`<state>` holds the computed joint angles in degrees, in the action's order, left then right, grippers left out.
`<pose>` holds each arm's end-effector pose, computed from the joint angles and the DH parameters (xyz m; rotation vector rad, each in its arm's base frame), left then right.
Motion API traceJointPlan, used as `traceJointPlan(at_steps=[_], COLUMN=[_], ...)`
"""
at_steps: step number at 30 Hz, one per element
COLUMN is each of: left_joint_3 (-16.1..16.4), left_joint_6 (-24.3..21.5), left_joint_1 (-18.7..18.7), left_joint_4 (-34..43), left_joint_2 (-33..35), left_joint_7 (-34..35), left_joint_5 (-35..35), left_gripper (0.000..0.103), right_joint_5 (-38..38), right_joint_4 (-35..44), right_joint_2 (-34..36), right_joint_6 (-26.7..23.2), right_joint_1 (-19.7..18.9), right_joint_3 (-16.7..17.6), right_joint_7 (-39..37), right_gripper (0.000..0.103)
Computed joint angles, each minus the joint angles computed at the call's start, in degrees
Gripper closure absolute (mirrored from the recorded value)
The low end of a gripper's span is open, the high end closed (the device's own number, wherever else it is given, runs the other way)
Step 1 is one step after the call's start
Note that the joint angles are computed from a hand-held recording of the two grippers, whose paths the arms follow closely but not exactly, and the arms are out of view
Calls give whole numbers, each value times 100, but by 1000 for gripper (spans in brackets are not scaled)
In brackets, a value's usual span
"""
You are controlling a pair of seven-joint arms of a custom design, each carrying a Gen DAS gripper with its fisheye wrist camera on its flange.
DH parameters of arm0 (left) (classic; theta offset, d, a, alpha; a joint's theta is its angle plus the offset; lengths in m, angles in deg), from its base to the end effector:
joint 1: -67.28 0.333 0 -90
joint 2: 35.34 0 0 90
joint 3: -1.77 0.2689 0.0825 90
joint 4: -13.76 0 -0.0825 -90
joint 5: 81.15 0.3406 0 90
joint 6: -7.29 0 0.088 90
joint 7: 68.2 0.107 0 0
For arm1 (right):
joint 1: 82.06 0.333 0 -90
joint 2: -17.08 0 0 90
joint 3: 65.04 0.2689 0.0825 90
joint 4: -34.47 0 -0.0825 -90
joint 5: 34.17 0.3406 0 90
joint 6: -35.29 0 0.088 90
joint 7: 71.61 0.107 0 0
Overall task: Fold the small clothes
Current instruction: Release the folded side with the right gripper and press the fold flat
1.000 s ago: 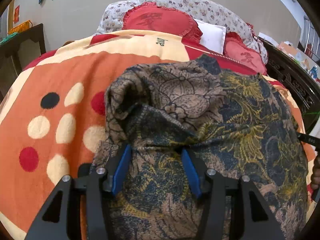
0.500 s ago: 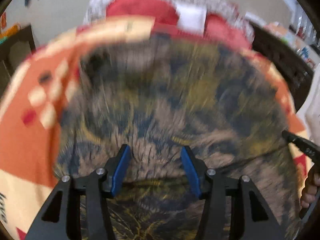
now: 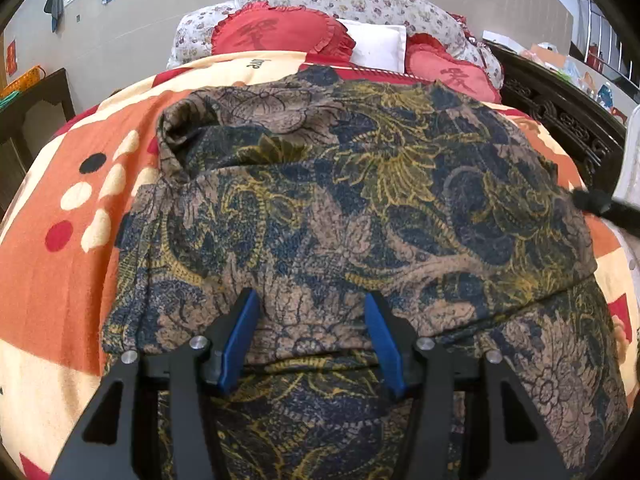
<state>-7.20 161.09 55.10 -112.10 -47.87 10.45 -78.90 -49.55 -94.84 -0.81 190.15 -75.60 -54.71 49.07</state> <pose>0.4684 -0.1876 0.5285 -1.6582 2.0461 -0.8056 0.4560 0.1550 0.5452 -1.7152 1.7680 -0.6582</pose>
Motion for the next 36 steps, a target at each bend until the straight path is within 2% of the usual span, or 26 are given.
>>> traceJointPlan(at_steps=[2, 3, 5, 6, 9, 11, 13, 15, 17, 20, 22, 25, 27, 30, 32, 33, 34, 35, 36], left_joint_3=[9, 4, 17, 28, 22, 36, 32, 30, 27, 14, 27, 19, 37, 32, 27, 30, 26, 20, 19], left_joint_6=[7, 12, 15, 25, 25, 23, 26, 29, 30, 27, 30, 29, 30, 32, 33, 34, 33, 32, 30], left_joint_1=[4, 10, 9, 1, -6, -9, -2, 1, 3, 11, 1, 9, 13, 16, 17, 13, 13, 17, 16], left_joint_4=[19, 13, 10, 2, 0, 7, 7, 4, 5, -2, 8, 10, 15, 10, 10, 7, 8, 10, 7], left_joint_2=[23, 20, 18, 16, 8, 9, 11, 12, 14, 4, 17, 18, 24, 19, 20, 18, 19, 19, 15], left_joint_7=[19, 9, 33, 55, 55, 80, 82, 84, 79, 55, 78, 62, 90, 92, 85, 92, 86, 75, 73], left_joint_5=[-11, -1, -14, -54, -98, -133, -128, -130, -128, -94, -131, -105, -112, -117, -116, -129, -125, -111, -111], left_gripper=[45, 45, 45, 45, 45, 45, 45, 45, 45, 45, 45, 45, 45, 45, 45, 45, 45, 45, 45], right_joint_5=[-50, -7, -494, -274, 41, -357, -507, -258, 39, -789, -1100, -511, -321, -790, -472, -155, 135, 244, -48], right_joint_4=[308, 233, -80, -19, 617, 936, 1212, 1433, 1792, 1492, 1480, 1548, 1411, 662, 165, -4, -81, -358, -729], right_joint_2=[419, 579, 475, 461, 659, 771, 921, 1155, 1657, 1653, 1626, 1552, 1300, 481, 62, -18, 34, 2, -179], right_joint_6=[-478, -514, -37, -133, -906, -933, -729, -644, -938, -507, -556, -708, -788, -680, -647, -833, -907, -663, -101], right_joint_1=[50, 2, 251, 193, 287, 247, 282, 338, 432, 581, 642, 692, 691, 556, 511, 575, 466, 521, 377], right_joint_3=[58, 111, -179, -121, -180, -162, -259, -393, -492, -609, -611, -667, -656, -462, -404, -447, -366, -445, -337], right_joint_7=[-76, -184, 114, -17, -233, 68, 242, 163, -106, 102, 320, -40, 10, 533, 534, 421, 254, 223, 384], right_gripper=[86, 86, 86, 86, 86, 86, 86, 82, 79, 79, 79, 78, 78, 78, 78, 76, 75, 75, 75])
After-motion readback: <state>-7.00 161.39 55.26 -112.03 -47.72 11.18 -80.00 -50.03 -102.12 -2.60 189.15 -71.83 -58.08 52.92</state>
